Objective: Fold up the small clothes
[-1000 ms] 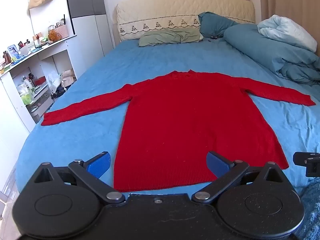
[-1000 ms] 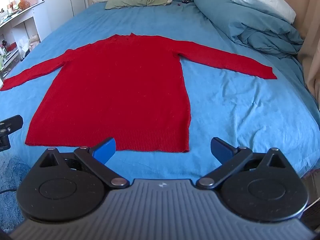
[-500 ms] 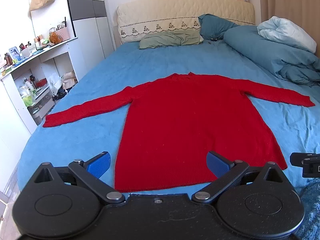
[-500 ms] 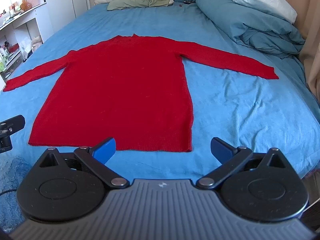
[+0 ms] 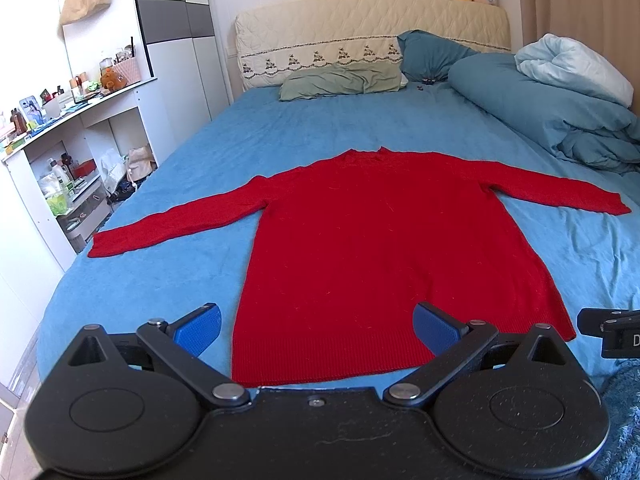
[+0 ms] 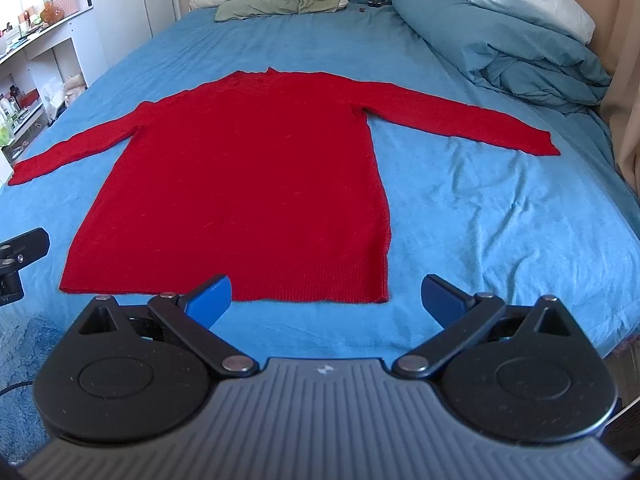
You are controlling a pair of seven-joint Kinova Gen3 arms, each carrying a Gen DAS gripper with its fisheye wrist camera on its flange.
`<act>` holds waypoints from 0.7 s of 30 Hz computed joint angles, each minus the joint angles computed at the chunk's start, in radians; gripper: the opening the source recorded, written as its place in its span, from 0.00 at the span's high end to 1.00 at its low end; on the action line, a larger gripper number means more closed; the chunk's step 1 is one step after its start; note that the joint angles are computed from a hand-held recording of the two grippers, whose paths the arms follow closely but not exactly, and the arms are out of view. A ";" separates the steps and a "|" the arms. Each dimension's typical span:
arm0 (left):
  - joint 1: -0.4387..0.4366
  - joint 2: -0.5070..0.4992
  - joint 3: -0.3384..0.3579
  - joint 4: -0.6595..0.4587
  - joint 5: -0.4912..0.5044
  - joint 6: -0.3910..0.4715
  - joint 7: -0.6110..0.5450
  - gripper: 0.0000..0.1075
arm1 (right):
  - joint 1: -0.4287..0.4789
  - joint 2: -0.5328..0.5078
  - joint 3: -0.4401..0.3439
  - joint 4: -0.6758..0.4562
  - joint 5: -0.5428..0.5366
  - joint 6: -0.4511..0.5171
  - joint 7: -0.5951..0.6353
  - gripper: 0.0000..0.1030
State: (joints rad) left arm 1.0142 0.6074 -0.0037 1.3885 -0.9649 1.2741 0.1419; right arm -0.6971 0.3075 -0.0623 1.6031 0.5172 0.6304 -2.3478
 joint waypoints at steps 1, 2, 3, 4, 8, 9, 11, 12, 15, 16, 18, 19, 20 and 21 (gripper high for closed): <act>-0.001 0.000 0.000 0.001 0.000 -0.001 0.000 0.04 | -0.001 0.000 0.000 0.001 0.000 -0.001 -0.001 0.00; -0.001 -0.001 0.000 0.001 0.000 -0.001 0.001 0.04 | 0.001 0.000 -0.001 0.001 -0.001 -0.001 0.001 0.00; 0.000 -0.001 0.000 0.001 0.000 -0.001 0.002 0.04 | 0.001 -0.001 -0.002 0.001 -0.001 -0.001 0.002 0.00; 0.000 -0.001 0.001 0.001 0.000 -0.001 0.001 0.04 | -0.002 -0.001 -0.001 0.002 0.001 -0.002 -0.001 0.00; -0.001 -0.001 0.001 0.002 0.000 -0.002 0.000 0.04 | -0.002 -0.002 -0.001 0.004 0.002 -0.004 -0.003 0.00; 0.000 -0.001 0.001 0.002 -0.001 -0.001 0.000 0.04 | -0.002 -0.002 -0.001 0.004 0.002 -0.003 -0.004 0.00; 0.000 0.000 0.001 0.001 -0.001 -0.001 0.001 0.04 | -0.002 -0.002 -0.002 0.004 0.002 -0.002 -0.003 0.00; -0.001 0.000 0.001 0.001 0.000 -0.002 0.002 0.04 | -0.003 -0.001 -0.002 0.003 0.003 -0.001 -0.005 0.00; -0.001 -0.003 0.001 0.006 -0.001 -0.003 0.004 0.04 | 0.000 -0.002 -0.003 0.002 -0.001 -0.001 -0.001 0.00; -0.001 -0.003 0.001 0.006 -0.001 -0.003 0.005 0.04 | -0.002 -0.002 -0.003 0.002 0.000 0.001 -0.003 0.00; -0.001 -0.004 0.001 0.007 -0.002 -0.003 0.005 0.04 | -0.003 -0.002 -0.003 0.001 0.000 0.001 -0.003 0.00; -0.002 -0.004 0.001 0.007 -0.002 -0.003 0.005 0.04 | -0.001 -0.002 -0.003 0.001 -0.001 0.001 -0.001 0.00; -0.002 -0.003 0.002 0.005 -0.001 -0.003 0.005 0.04 | 0.001 -0.002 -0.004 0.000 -0.004 0.002 0.001 0.00; -0.002 -0.004 0.002 0.006 -0.002 -0.004 0.005 0.04 | 0.003 -0.002 -0.005 -0.002 -0.008 0.003 0.003 0.00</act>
State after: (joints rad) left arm 1.0119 0.6037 -0.0022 1.3948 -0.9671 1.2706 0.1474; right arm -0.6945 0.3052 -0.0677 1.6013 0.5093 0.6339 -2.3445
